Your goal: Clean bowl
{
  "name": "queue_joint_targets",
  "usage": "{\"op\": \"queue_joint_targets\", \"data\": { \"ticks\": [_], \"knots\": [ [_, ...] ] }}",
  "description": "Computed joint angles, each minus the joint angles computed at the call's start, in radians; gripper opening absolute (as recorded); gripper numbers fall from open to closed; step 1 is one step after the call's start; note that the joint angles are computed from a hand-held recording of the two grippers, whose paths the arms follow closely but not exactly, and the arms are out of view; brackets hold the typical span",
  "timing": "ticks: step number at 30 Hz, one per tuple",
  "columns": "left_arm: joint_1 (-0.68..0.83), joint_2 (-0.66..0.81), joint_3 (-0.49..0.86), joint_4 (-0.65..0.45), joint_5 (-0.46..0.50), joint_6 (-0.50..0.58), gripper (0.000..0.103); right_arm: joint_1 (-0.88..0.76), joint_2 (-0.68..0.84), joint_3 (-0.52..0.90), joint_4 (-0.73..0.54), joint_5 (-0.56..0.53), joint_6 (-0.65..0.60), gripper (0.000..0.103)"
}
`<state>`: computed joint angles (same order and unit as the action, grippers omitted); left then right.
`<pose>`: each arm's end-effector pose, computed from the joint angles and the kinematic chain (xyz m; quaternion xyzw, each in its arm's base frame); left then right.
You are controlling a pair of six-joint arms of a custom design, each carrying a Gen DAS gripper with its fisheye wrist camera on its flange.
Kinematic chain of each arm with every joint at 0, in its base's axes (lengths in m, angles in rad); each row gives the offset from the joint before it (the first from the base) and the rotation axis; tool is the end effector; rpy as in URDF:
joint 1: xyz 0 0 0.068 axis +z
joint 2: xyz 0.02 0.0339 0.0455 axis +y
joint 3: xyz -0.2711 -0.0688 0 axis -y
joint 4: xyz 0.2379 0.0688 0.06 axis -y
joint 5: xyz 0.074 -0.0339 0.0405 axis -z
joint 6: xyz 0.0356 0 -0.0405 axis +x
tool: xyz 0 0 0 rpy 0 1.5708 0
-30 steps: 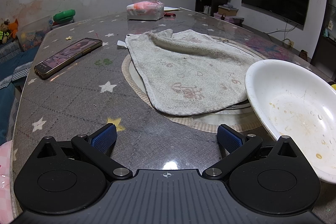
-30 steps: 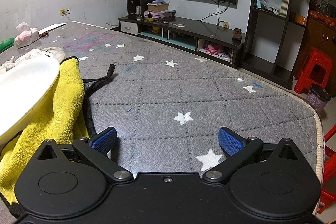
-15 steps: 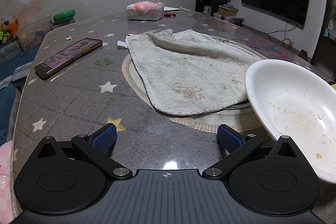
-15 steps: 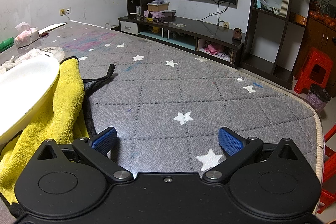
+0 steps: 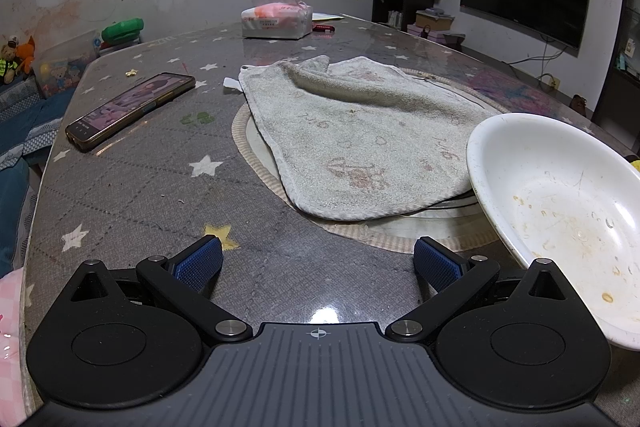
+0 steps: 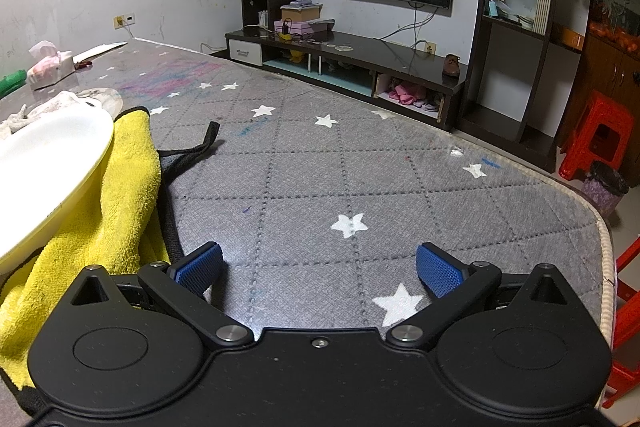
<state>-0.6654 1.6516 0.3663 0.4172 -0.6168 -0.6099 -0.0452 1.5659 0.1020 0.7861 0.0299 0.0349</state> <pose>0.1960 -0.1277 0.0937 -0.0796 0.8972 0.0338 0.4331 0.1888 -0.0096 0.0857 0.0426 0.9009 -0.0157 0.4317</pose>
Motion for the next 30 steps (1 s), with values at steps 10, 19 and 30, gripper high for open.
{"op": "queue_joint_targets", "data": {
  "ticks": [10,19,30],
  "knots": [
    [0.025,-0.046,0.061,-0.161,0.048,-0.008,0.103,-0.003,-0.111,0.060,-0.242,0.006,0.020,0.103],
    [0.024,-0.109,0.107,-0.343,0.114,-0.029,0.103,-0.018,-0.222,0.070,-0.414,-0.030,-0.002,0.103],
    [-0.023,-0.187,0.099,-0.454,0.124,-0.075,0.103,0.019,-0.263,0.003,-0.365,0.015,0.034,0.103]
  ]
}}
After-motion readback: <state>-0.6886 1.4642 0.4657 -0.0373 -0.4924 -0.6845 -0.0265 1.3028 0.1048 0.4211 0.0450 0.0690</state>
